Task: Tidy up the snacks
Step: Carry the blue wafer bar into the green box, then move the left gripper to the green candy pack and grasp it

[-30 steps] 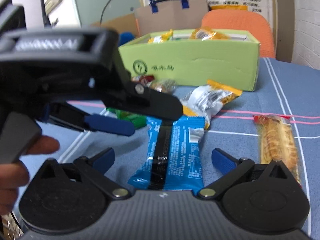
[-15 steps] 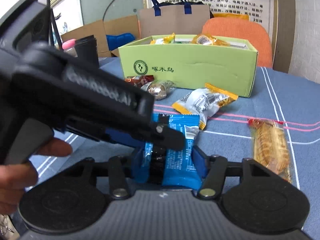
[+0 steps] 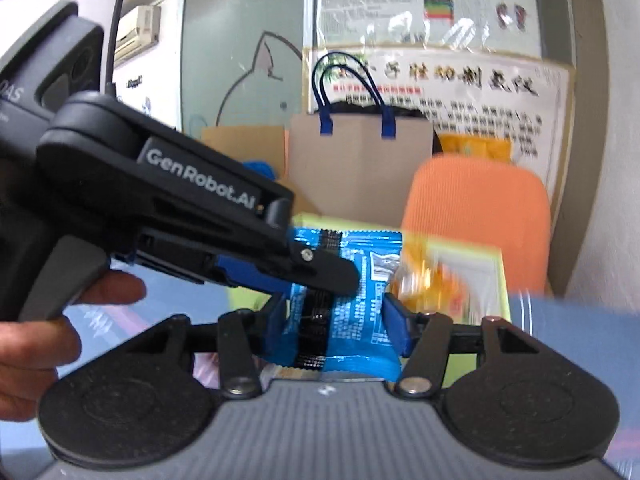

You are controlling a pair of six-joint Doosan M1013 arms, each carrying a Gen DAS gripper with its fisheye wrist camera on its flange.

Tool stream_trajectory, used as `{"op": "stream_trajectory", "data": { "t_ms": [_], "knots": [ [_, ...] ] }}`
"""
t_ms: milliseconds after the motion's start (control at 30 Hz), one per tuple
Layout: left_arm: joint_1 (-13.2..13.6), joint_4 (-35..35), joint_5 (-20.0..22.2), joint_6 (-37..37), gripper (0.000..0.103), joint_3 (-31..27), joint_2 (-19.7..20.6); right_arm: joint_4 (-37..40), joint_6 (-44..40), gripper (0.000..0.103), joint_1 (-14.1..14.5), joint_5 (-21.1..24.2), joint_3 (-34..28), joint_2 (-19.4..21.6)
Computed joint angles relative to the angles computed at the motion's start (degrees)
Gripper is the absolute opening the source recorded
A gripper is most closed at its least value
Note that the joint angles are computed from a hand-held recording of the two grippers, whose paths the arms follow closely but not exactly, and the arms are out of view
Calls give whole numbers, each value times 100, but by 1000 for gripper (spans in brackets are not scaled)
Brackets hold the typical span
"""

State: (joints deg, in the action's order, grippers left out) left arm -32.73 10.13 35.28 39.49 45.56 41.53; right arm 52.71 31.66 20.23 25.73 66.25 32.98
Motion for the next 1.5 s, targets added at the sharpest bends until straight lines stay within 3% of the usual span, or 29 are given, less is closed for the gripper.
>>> {"op": "stream_trajectory", "data": {
  "t_ms": [333, 400, 433, 500, 600, 700, 833, 967, 1067, 1167, 1300, 1400, 1500],
  "knots": [
    [427, -277, 1949, 404, 13, -2654, 1533, -1961, 2264, 62, 54, 1761, -3122, 1793],
    [471, -406, 2066, 433, 17, -2739, 1658, -2164, 2526, 64, 75, 2079, -3464, 2033],
    [482, -409, 1917, 392, 23, -2548, 1606, -2190, 2567, 67, 83, 2141, -3522, 2095],
    [528, -567, 1502, 419, 25, -2136, 1445, -2125, 2480, 71, 89, 2050, -3433, 2087],
    [559, -665, 879, 413, 36, -1522, 1110, -1882, 2317, 84, 69, 1982, -3306, 2001],
    [501, -228, 234, 163, 51, -808, 632, -1527, 1709, 93, 67, 1181, -2472, 1503],
    [355, 667, -549, -524, 62, 346, -99, -693, 599, 93, 50, 292, -1297, 788],
    [169, 1282, -954, -1261, 65, 1378, -652, 198, -234, 93, -6, 334, -413, 296],
    [61, 932, -1010, -1135, 65, 1923, -864, 273, -137, 93, -20, 774, 142, 46],
    [25, 302, -578, -699, 61, 1966, -793, 48, 67, 93, 52, 1076, 524, -54],
    [5, -134, -63, -707, 51, 1862, -671, -469, 400, 93, 203, 1122, 435, 63],
    [-1, -418, 21, -422, 37, 1851, -641, -529, 566, 92, 216, 1217, 376, 128],
    [-21, -498, 155, -336, 31, 1772, -574, -565, 647, 80, 219, 1294, 360, 152]
  ]
}}
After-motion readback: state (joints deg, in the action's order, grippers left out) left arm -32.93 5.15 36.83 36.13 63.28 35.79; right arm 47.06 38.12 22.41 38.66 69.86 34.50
